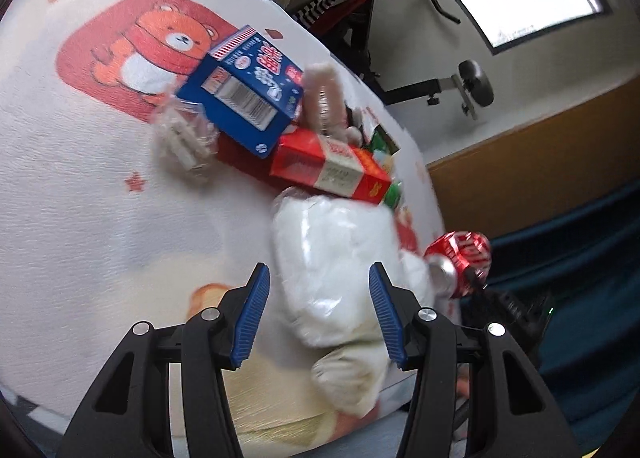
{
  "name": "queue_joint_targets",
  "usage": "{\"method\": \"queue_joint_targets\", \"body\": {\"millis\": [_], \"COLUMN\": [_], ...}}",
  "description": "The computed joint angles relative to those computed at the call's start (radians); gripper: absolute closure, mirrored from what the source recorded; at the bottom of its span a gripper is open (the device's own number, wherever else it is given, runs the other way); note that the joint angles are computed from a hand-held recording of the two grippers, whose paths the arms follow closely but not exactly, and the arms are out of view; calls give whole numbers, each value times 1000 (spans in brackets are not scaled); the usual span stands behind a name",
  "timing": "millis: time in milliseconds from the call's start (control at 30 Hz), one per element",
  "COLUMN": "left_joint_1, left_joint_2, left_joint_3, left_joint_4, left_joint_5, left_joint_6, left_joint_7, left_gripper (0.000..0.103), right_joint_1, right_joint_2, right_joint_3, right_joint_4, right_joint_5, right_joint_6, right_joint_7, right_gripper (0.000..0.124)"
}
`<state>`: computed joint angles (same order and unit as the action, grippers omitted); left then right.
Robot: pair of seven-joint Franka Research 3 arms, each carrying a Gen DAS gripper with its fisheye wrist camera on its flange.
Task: Collect trash
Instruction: 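Lift the crushed can with the right tool and reorient it, then grasp the white plastic bag with the left tool while the right tool holds the can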
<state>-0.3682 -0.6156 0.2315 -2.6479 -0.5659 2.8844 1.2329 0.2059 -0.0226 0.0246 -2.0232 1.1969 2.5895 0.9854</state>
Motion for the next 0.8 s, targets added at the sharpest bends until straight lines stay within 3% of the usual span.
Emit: {"method": "queue_joint_targets", "body": {"millis": [67,167,233,300,400,467,633,800], "left_joint_1": [-31,-59,-92,-31,149,204,237,230], "left_joint_2": [31,82,90,101,109,97,44,-40], "left_joint_3": [23,40,53,-6,-169,-221,-250,-240], "left_joint_4": [18,41,42,55,102,125,127,98], "left_joint_5": [-27,-80,-152,-93,118,217,340,403], "left_joint_6": [8,0,36,16,-65,-93,-98,-105], "left_joint_7": [13,31,99,60,-56,-104,-183,-239], "left_gripper": [37,38,55,71,76,76,76,76], "right_joint_1": [4,11,15,21,29,35,45,54], "right_joint_2": [-14,-31,-40,-56,-76,-94,-121,-158], "right_joint_3": [3,2,1,2,-2,-8,-22,-31], "right_joint_4": [-11,-30,-40,-54,-67,-76,-86,-92], "right_joint_5": [-12,-28,-41,-74,-97,-96,-74,-75], "right_joint_6": [11,16,19,32,41,47,46,19], "right_joint_7": [-21,-28,-27,-21,-23,-32,-38,-42], "right_gripper": [115,115,115,115,115,115,115,115]}}
